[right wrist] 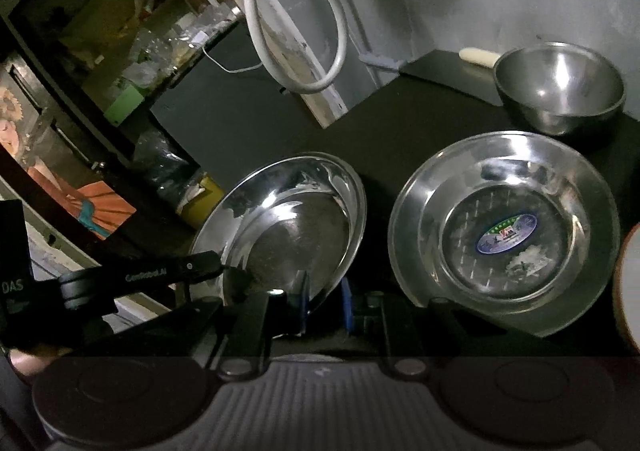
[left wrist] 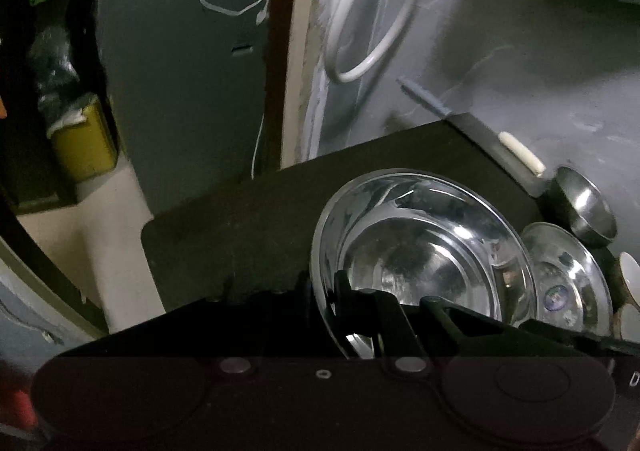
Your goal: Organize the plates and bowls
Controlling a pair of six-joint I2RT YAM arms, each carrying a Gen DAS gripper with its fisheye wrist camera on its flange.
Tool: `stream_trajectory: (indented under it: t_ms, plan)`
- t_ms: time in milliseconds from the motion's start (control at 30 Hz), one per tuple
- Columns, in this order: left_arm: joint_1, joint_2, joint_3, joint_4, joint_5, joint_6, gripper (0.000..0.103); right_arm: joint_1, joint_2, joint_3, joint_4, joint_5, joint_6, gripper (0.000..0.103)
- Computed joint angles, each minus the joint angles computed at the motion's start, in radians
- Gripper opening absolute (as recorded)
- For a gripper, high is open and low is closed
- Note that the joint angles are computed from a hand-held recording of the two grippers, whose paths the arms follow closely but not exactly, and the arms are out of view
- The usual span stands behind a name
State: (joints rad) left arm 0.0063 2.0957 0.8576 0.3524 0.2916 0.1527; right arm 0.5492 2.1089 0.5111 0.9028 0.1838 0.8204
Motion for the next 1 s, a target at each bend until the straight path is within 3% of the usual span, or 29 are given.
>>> stream_trajectory:
  t_ms: [267,600,1000]
  plan:
    - [0.003,-0.189,-0.230,0.076,0.032,0.061,0.013,0.082,-0.169,-0.184,0.018,0.051,0.026,0.019]
    - [0.034,-0.373,-0.451,0.042,0.030,0.153,0.016,0.289,-0.348,-0.319,-0.115,0.162,0.162,0.019]
    - [0.038,-0.433,-0.514,-0.037,-0.017,0.256,0.019,0.441,-0.428,-0.318,-0.292,0.220,0.322,0.020]
